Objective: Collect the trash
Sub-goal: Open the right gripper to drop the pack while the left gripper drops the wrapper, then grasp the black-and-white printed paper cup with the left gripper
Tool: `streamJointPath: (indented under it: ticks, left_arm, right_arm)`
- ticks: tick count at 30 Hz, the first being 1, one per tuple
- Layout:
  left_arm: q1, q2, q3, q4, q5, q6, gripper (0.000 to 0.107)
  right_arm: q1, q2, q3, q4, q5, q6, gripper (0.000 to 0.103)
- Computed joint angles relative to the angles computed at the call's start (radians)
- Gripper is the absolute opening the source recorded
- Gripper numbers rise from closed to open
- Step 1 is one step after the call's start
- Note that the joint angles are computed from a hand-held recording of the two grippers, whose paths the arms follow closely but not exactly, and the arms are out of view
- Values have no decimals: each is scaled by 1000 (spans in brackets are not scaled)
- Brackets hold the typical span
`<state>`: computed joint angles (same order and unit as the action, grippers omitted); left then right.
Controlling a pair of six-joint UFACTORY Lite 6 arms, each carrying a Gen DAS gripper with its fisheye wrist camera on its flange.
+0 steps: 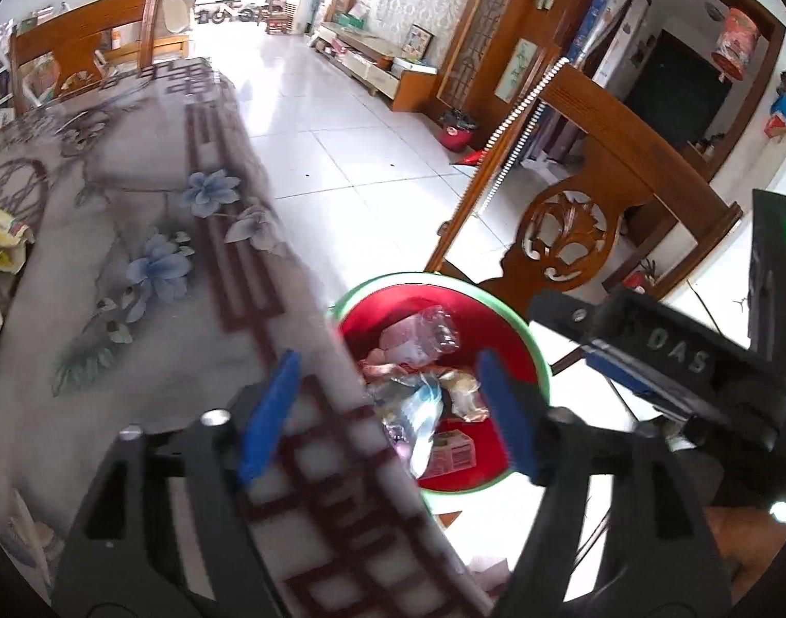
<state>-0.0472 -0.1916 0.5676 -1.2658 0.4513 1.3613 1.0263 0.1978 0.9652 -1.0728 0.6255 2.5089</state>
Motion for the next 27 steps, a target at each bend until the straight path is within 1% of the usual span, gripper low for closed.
streamJointPath:
  ticks: [2,5,7,9,11,13,14,16,20,23,24,26,27]
  left_arm:
    - [47,17,4,3,10,18,74]
    - [168,39,27,48,43,67,77]
    - [282,68,66,71,31,158,82]
    - [389,118,124,67,6,271,84]
    - [484,194,205,58,-19,372,85]
    - [579,298,326,80,-44,414,86]
    - [615,347,387,111,-42,401,89]
    - [677,454,524,227,-30,325,91]
    - [679,591,667,408,-63,247,93]
    - [645,672,728,533,-82,188,93]
    - [649,686,733,541,-85,205,93]
    - [644,724,753,592,-88,179,76]
    - [641,707,732,580,-103,189,76]
  right_arm:
    - [-4,15,17,-2,-18,-17,79]
    - [-9,28,31,-22,-49,-13,79]
    - [-10,41,48,-25,-67,-25,79]
    - [-12,58,71,-18,-82,-48,79]
    - [-12,72,91,-18,-89,-54,79]
    - [-16,86,109,-23,-103,-55,79]
    - [-17,98,125,-20,-113,-64,79]
    - [-19,118,150,-12,-128,-81,79]
    - [-18,171,223,12,-150,-124,79]
    - [-11,219,293,62,-146,-191,79]
    - [-10,232,313,78,-144,-212,79]
    - [-6,268,367,124,-136,-273,79]
    - [-5,282,385,139,-133,-293,79]
